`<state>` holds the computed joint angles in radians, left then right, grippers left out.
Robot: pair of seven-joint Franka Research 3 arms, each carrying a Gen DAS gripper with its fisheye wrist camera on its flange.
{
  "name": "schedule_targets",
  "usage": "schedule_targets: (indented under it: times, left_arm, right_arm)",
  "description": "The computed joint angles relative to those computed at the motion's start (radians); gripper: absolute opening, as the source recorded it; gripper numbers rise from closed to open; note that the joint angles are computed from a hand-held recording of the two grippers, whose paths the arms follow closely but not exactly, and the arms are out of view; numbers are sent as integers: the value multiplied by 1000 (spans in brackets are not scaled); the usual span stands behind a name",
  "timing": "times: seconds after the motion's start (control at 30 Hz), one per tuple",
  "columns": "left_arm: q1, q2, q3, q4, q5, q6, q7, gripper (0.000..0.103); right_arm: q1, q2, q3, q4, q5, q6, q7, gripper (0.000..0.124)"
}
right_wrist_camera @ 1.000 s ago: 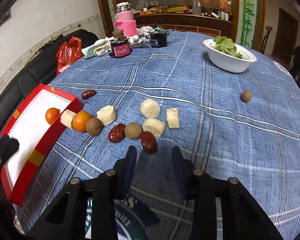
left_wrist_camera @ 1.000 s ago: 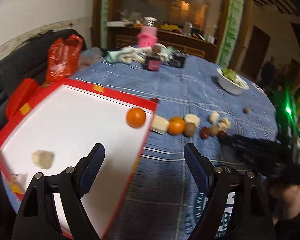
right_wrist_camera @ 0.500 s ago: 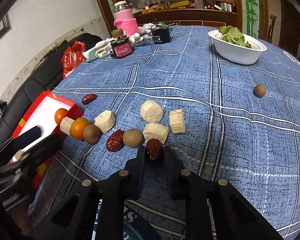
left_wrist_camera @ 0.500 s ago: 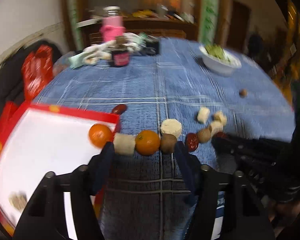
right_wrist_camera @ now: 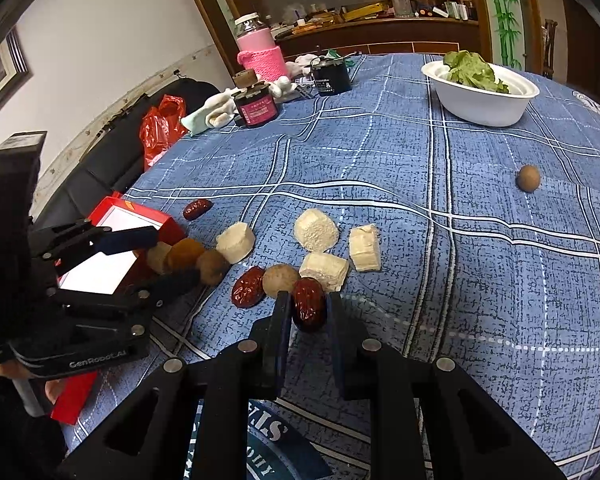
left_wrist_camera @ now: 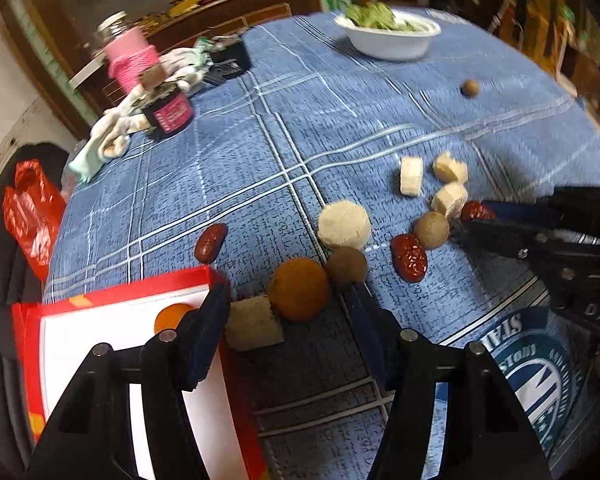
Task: Organize fruits
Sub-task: 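Grasp a red date with the right tool while the left tool grasps an orange, then carry the red date and orange over the red-rimmed tray with both tools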
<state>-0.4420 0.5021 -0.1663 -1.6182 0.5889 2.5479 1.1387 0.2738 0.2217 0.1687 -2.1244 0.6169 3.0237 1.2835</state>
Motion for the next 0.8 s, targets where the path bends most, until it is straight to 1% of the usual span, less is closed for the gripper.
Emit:
schedule_targets:
  times: [0.03,0.1,0.17,0.27,0.33,0.43,0.5,0.53,0.57,0.6,0.7,0.73,0.8]
  left_arm:
    - [2,14,-7,20,-6,-21,31,60]
    - [22,51,-32,71,-55,-62,110,62]
    - [46,74,-50,102,-122,-60,146,59]
    - [52,90,-58,128,-182,-73,172,41]
    - [34,90,-42,132,-176,-77,160,29]
    - [25,78,-34,117,-179,-67,139,29]
    - [52,67,-65,97,-233,-57,161,28]
    - [52,57,-67,83,-243,-48,154,28]
    - [38,44,-53,63,-226,-34,132,28]
    - [30,31,-46,43,-215,-20,110,28]
    - [27,-18,-49,-36,-214,49,53,28]
    - [16,-39,-41,-69,-199,78,13,28]
    - [9,-62,-39,-108,-186,117,-40,28]
  right_arm:
    - [0,0,1,0,0,1,-1,18]
    - [0,-1,1,-2,3,3,0,18]
    - [-3,-3,4,-4,12,7,-3,18]
    - [-15,-8,16,-7,40,16,-26,18]
    - [-17,-7,18,-5,51,12,-36,18]
    - [-23,-11,24,-6,76,17,-56,18]
    - [-24,-12,26,-5,89,22,-66,18]
    - [-24,-13,25,-5,93,23,-68,18]
    - [-20,-13,20,-6,90,24,-65,18]
    - [-16,-13,16,-7,85,25,-60,18]
    - [-10,-18,9,-14,77,36,-51,18]
    - [-7,-19,5,-16,71,40,-43,18]
    - [13,-21,-20,-22,28,45,3,18]
